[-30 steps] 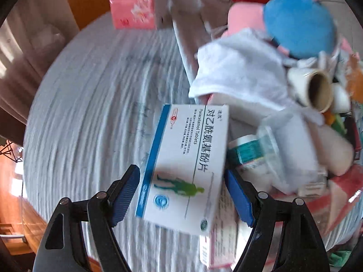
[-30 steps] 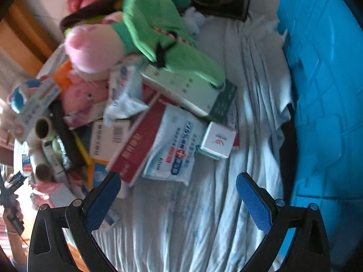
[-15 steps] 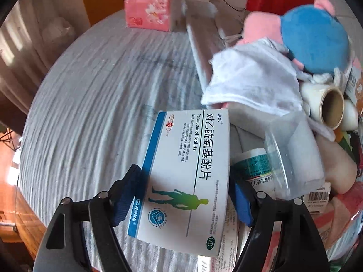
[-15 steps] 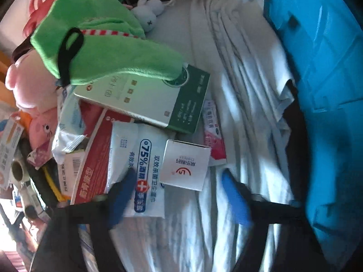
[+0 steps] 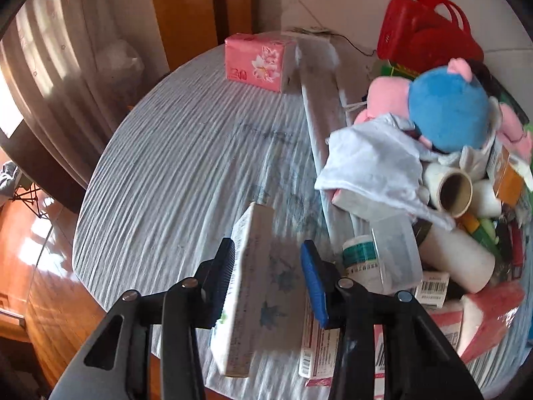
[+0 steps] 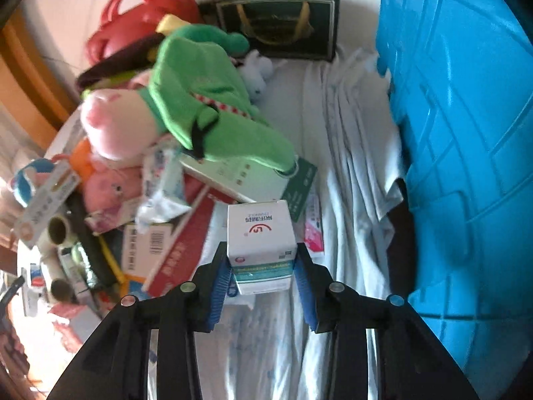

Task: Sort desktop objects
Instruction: 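Lower left gripper to paracetamol box while right lowers to small white box, then grasp paracetamol box with left gripper while right grasps small white tablet box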

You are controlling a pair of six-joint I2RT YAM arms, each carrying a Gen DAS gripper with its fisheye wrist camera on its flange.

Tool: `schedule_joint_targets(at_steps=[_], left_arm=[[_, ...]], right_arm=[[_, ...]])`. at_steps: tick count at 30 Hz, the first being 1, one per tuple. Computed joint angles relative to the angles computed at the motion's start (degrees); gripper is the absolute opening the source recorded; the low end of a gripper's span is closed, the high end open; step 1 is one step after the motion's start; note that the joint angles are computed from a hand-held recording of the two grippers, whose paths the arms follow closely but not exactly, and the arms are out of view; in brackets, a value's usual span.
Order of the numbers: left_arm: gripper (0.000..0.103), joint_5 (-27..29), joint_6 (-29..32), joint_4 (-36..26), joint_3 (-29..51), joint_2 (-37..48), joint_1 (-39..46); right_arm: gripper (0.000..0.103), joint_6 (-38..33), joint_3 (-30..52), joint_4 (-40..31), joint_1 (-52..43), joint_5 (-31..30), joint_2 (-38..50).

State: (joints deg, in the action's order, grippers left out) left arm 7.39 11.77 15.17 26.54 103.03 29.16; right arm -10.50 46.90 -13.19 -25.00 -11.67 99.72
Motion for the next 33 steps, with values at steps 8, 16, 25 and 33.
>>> schedule_joint_targets(at_steps=[8,16,25,33], left_arm=[[0.070,-0.9,2.1,0.4,3.0,7.7,3.2],[0.095,-0.8,1.4,3.9,7.2,18.0,1.2],[0.072,-3.4,0.9,0.5,7.9,15.6,1.3],[0.072,-9.1,-0.4,-1.8,-4.5,-9.8,-1.2]], right_arm=[[0.037,1.1,-0.6,1.2,1.5,3.8,5.7],[0.037,0.8,-1.0,4.2,0.3,5.0,13.6],[0.038,0.6,-0.3,6.1,0.0,5.2,17.3],[0.037,-0.9,-5.9,5.9,-0.9,2.4,5.6]])
